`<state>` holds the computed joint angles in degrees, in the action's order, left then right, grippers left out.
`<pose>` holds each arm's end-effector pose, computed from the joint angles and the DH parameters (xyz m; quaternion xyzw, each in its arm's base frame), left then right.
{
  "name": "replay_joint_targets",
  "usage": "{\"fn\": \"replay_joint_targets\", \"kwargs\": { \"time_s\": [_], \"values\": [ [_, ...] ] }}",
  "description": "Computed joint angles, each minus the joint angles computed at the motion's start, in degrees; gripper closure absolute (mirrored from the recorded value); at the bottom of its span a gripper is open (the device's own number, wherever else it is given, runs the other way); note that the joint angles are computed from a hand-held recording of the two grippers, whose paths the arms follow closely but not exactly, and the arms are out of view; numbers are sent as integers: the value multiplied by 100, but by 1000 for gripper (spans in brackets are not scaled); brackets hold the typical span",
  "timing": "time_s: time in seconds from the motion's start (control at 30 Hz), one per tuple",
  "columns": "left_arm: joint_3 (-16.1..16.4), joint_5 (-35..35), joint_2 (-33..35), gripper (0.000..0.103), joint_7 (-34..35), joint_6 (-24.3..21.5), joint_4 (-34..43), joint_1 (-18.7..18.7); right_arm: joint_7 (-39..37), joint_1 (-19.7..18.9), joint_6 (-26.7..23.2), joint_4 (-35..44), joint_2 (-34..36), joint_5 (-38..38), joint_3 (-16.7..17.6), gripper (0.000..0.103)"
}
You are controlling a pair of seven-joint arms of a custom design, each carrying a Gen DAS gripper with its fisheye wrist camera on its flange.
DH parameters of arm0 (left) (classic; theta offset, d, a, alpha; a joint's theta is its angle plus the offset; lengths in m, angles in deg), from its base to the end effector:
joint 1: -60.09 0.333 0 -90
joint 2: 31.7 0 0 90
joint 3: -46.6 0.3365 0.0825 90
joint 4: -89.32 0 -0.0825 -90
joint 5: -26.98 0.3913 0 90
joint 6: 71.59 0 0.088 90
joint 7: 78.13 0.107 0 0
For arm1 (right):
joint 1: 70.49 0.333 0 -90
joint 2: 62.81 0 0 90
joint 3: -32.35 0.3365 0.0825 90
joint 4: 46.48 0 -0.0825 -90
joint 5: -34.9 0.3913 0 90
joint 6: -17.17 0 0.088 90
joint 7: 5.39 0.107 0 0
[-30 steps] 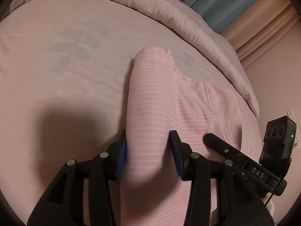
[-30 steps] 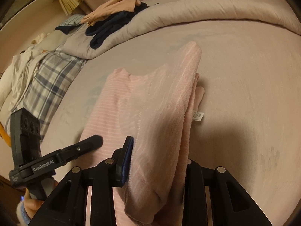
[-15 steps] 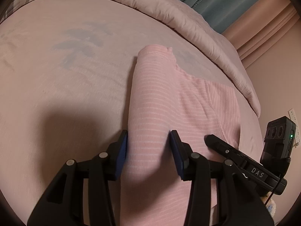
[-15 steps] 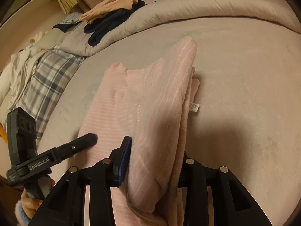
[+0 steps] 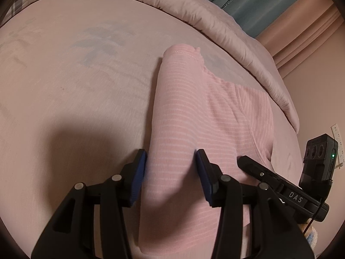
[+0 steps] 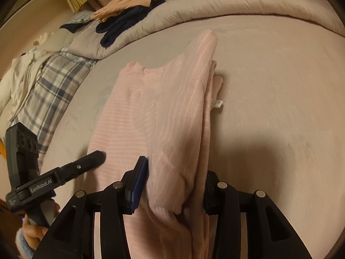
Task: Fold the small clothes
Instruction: 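Fold the held shirt strip over with both tools, laying it down flat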
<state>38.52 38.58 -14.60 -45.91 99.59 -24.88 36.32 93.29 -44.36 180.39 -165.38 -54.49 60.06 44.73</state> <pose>0.5580 -0.3548 0.4097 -0.7516 0.5630 -0.3422 0.0316 0.5042 0.3660 0.4455 -0.7084 0.6235 0.0194 0.3303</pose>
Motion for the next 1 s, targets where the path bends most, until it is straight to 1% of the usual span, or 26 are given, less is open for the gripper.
{"fn": "replay_joint_targets", "kwargs": {
  "time_s": [0.2, 0.5, 1.0],
  "values": [
    [36, 71, -69, 55, -106, -21, -78, -55, 53, 18, -27, -53, -54, -59, -23, 60],
    [-60, -5, -188, 55, -102, 25, -272, 3, 73, 27, -51, -115, -105, -64, -38, 58],
    [-19, 173, -282, 55, -357, 35, -418, -94, 120, 40, -137, -201, -181, -150, -83, 56]
  ]
}}
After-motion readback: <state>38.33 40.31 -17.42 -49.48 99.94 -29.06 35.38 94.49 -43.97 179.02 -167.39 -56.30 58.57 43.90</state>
